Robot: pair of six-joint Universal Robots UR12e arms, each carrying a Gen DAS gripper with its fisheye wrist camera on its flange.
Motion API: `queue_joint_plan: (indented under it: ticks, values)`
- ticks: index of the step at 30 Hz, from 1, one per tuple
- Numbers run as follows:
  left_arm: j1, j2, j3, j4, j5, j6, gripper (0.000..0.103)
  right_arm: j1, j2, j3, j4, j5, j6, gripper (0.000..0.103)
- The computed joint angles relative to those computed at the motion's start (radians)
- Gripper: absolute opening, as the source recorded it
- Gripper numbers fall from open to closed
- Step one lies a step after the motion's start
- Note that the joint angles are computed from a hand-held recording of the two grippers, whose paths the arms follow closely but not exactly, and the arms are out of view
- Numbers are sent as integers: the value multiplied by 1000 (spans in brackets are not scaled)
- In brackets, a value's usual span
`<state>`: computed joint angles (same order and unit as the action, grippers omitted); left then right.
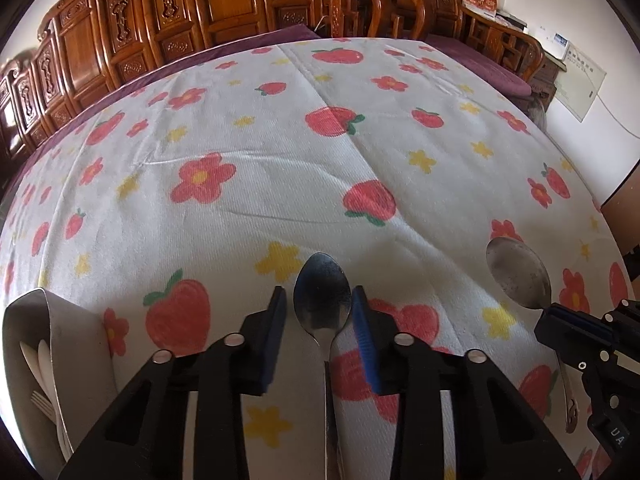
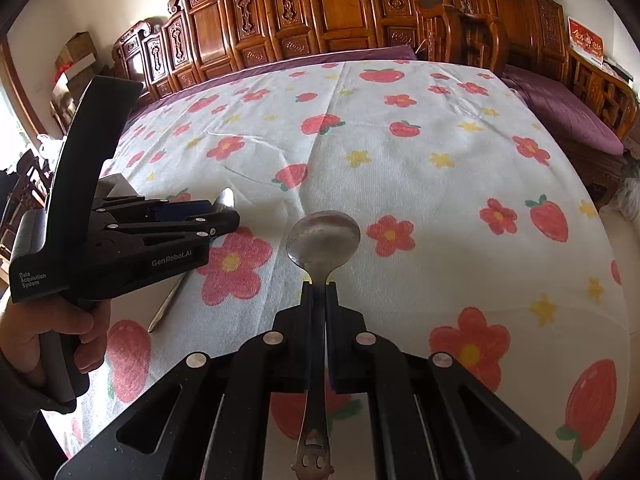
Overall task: Organize utensils
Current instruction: 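Grasp the other metal spoon with the left tool while the right tool holds its spoon, then carry the metal spoon over the tray and release it with the left tool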
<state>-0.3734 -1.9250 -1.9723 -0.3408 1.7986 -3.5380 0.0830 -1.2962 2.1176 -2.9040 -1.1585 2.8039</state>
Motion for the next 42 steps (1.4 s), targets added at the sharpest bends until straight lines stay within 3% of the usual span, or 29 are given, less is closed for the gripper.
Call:
queue_joint_plan:
  ticks: [9,16,24,34,42]
  values:
    - [-11,13,-12,20,22,1,27,1,-8,7,-17,6,-1,7]
    - [-30,76,-83,152,27,-15,27,1,-14,13,-39,13,6,7]
    - [-40,124,-123,234,38,-21,26,11,-21,22,-55,16,-6,7]
    - [-54,175,-142,238,50,14,26,30,-38,38,-55,25,-28,7]
    - [-38,247,-177,219,78,16,27,55,-60,55,-67,54,-58,7]
